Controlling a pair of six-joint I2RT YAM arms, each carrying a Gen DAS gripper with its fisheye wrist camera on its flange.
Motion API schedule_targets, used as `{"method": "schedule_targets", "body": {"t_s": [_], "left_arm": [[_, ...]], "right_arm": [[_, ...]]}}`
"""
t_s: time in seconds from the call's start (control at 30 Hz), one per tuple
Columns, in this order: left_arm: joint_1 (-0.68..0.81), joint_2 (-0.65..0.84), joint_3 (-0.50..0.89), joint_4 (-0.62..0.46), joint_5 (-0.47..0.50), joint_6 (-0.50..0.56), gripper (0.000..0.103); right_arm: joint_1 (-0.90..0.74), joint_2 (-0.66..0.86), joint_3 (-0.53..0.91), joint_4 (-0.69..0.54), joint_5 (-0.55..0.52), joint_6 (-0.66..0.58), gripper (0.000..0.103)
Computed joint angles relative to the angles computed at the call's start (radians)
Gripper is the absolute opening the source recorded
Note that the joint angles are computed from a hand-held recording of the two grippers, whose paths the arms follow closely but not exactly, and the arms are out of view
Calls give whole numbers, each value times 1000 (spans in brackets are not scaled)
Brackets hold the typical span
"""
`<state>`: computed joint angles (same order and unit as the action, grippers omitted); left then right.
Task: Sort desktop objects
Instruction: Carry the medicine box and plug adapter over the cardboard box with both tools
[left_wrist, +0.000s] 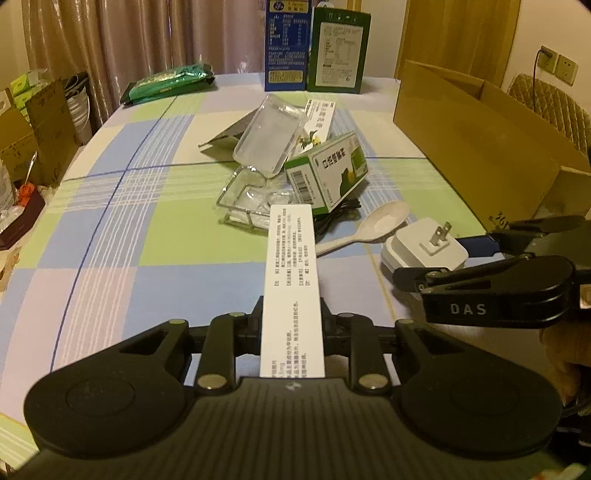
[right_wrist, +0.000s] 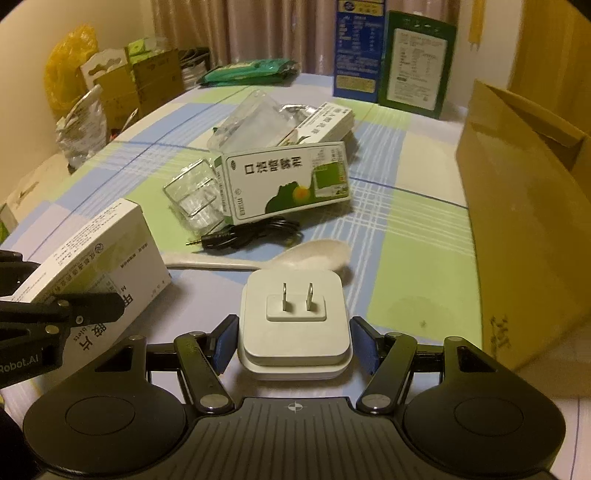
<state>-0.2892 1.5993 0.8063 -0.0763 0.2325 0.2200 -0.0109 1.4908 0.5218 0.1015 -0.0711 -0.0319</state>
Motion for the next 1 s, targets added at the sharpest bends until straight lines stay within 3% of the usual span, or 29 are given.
{"method": "schedule_targets", "body": {"t_s": [0.37,0.63,0.8,1.0], "left_arm": [[-46,-112,-9,-33,-3,-23,20],[-139,-187,43,-88,-3,-55,20],[-235,-185,121,-112,-20,-92,20],[-371,-74,288,-136,-42,-153,20]], "right_arm": [[-50,-260,-101,-63,18,51,62],[-140,-518,-66,-242,16,29,62],[-302,-603,27,-354,-48,-8,62],[-553,-558,114,-348,-180,-89,62]]}}
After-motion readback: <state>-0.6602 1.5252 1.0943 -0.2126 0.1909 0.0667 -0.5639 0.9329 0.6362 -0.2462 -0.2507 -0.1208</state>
